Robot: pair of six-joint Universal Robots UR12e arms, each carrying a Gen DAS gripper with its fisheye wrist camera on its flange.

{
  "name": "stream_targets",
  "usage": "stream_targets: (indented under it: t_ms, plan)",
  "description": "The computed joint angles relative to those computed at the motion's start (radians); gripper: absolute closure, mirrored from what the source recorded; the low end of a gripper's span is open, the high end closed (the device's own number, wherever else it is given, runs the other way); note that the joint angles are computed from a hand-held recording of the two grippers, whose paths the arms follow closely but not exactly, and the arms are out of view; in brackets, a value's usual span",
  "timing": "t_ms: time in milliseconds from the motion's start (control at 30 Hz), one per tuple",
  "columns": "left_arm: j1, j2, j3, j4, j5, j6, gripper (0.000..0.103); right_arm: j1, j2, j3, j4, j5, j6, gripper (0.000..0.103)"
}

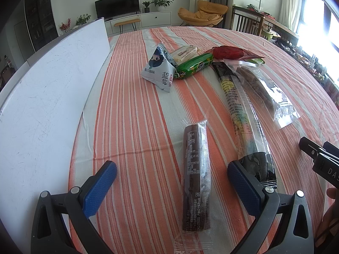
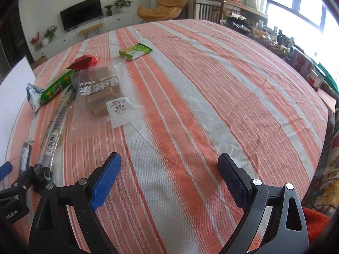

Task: Organize snacks
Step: 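Hold the open left gripper around the brown wrapped stick, then close the left gripper on the brown stick while the right gripper grasps a long sausage stick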

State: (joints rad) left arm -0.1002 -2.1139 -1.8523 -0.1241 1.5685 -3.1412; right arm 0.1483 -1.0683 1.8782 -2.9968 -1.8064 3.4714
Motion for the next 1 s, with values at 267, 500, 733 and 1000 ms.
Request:
stream_targets:
  t_ms: [267,500,733,1000]
  plan:
    - [0.000,0.000,0.000,0.000,-0.001,0.000,0.000,-0.029,-0.019,0.040,-0.088,0.103,0.055,0.010]
    - [0.000,0.000,0.000,0.000,-0.001,0.000,0.000,-0.117,-0.038,0.085,-0.266,0.537,0.110,0.010]
    - [0.001,0.001,-0.001,0.001,-0.001,0.001,0.000,-0.071,0.004,-0.141,0.223,0.719,-0.068,0.012]
    - [0.001,0.001,-0.002,0.001,-0.002,0.001,0.000,0.009,0.108,-0.347,0.459,0.491,-0.106,0.024]
